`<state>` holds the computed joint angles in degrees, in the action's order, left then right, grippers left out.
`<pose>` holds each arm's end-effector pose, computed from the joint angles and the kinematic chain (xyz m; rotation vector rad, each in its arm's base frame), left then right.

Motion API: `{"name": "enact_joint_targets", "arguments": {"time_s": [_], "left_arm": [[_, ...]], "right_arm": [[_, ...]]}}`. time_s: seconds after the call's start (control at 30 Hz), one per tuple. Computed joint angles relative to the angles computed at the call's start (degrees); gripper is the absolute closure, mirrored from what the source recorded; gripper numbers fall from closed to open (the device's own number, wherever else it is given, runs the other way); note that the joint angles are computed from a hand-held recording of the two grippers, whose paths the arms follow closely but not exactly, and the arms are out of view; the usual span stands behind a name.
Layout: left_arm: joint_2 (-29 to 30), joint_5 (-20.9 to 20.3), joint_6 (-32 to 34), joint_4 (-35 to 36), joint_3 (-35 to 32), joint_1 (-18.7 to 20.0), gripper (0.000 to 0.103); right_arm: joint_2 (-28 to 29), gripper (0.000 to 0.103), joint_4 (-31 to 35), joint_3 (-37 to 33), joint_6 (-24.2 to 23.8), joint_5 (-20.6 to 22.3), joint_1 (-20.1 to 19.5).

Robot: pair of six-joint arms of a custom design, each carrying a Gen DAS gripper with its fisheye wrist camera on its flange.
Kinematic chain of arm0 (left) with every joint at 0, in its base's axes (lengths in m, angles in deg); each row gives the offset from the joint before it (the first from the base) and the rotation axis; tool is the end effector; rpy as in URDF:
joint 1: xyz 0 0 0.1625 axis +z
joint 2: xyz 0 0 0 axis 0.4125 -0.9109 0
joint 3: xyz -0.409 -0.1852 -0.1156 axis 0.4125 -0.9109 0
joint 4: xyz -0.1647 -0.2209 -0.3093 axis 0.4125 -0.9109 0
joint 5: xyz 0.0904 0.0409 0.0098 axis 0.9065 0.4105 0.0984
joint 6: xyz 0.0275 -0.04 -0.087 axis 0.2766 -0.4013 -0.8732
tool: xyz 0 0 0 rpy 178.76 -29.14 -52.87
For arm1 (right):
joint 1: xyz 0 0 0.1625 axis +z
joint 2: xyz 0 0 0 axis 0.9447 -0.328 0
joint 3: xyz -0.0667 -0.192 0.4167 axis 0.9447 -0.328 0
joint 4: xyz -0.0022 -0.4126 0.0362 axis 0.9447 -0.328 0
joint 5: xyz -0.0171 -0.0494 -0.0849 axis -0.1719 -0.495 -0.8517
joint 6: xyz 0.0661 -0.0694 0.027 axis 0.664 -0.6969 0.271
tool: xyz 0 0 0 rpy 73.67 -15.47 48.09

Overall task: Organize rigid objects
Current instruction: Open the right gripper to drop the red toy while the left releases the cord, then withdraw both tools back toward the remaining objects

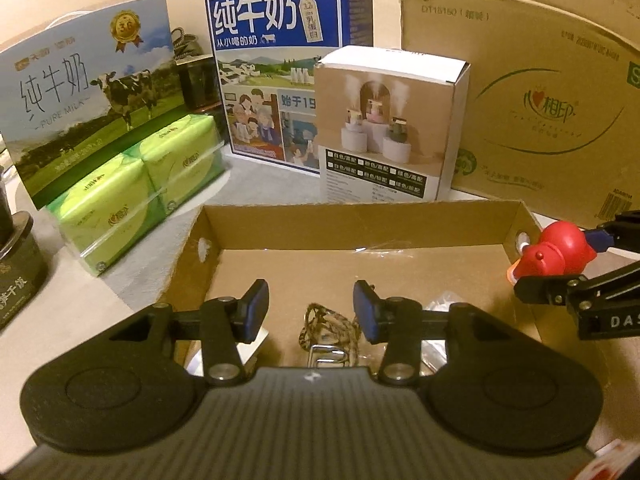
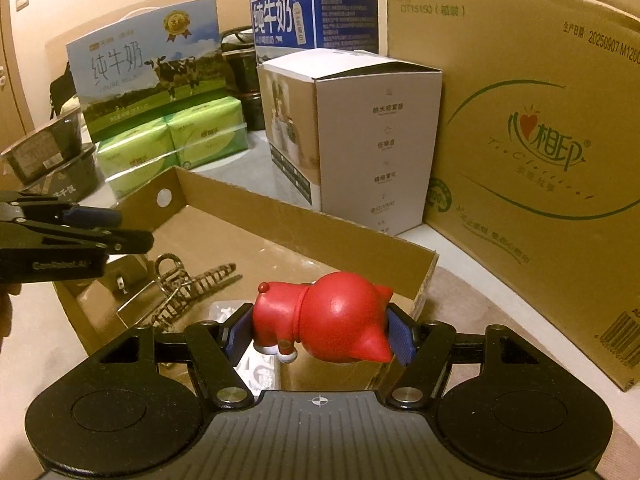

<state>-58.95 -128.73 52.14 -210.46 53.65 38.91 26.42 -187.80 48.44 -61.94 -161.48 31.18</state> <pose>-0.1758 -0.7307 0.1723 1.2922 2.2920 -0.6507 0.1974 -0.5960 0.1149 0.1680 -2.2160 1.0818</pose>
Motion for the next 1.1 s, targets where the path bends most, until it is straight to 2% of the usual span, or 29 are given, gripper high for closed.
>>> {"name": "enact_joint_targets", "arguments": {"time_s": [0.37, 0.47, 0.53, 0.8, 1.1], "left_arm": [[-1.1, -0.5, -0.2, -0.9, 1.8, -0.3, 0.060], [-1.2, -0.4, -0.6, -1.0, 2.3, -0.2, 0.050], [-1.6, -0.4, -1.0, -1.2, 2.9, -0.2, 0.047], [-5.7, -0.7, -3.1, -2.4, 8.1, -0.4, 0.043], [-13.8, -0.2, -6.6, -3.6, 16.9, -1.5, 0.041]], "right_arm": [[0.0, 0.035, 0.0, -0.3, -0.4, -1.8, -0.3], [-0.2, 0.035, -2.1, 0.0, -2.0, 0.2, -0.8], [0.0, 0.034, -3.1, -0.2, -2.4, -0.7, -0.5], [-1.4, 0.034, -5.4, 3.3, 0.9, -1.9, 1.4], [-2.4, 0.032, -9.4, 9.2, 5.6, -4.5, 6.4]]}}
